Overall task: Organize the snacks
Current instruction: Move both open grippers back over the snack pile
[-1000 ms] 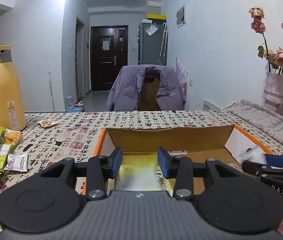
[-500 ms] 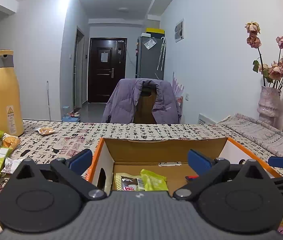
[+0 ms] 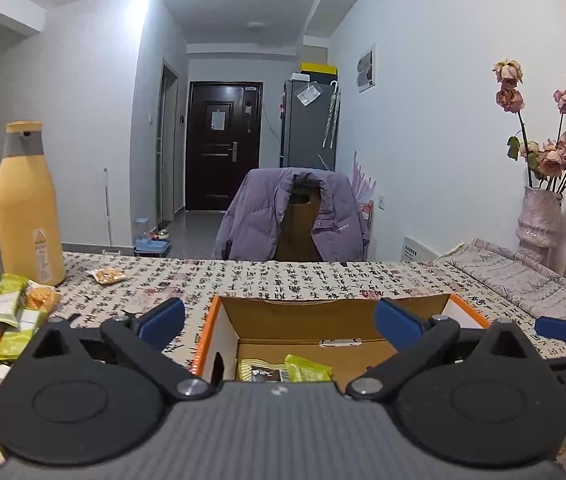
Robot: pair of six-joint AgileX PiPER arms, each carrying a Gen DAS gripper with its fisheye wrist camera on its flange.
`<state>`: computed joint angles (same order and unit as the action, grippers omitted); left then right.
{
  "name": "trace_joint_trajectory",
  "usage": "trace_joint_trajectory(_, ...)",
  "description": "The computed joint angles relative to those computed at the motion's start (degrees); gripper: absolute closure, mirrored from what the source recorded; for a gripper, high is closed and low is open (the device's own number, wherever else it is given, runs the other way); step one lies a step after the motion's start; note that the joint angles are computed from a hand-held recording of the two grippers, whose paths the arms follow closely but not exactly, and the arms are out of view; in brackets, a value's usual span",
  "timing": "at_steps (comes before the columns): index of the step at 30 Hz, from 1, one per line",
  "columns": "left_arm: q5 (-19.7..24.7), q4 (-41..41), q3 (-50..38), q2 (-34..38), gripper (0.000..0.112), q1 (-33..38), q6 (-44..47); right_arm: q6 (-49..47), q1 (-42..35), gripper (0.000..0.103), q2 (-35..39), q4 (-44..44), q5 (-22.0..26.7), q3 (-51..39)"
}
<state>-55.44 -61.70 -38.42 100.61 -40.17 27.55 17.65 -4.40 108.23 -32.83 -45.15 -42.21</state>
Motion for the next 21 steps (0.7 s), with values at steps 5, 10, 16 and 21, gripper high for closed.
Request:
trace_joint_trajectory(5,-2.7,-5.0,2.7,-4.1,0.009,-4.5,3.3,1.5,-1.6,0.0,-5.1,-2.8,-1.3,4.7)
trace_joint_trajectory(10,-5.5,-9.6,5.8,-6.6,0.009,-9.9,4.0,1.5,-4.0,0.0,-10.2,-5.5,-3.1,10.5)
trace_joint_trajectory(16,-7.7,-14.3,9.2,-8.0,0.009,-15.9,3.0,1.6,-7.7,0.0,-14.8,-9.1,-5.5,17.2)
trace_joint_trajectory(21,-9.4,-18.0,12.6,-8.3,0.009,-21.2,0.1,2.0,-11.3,0.0,-17.7,-13.1,-6.9,22.0)
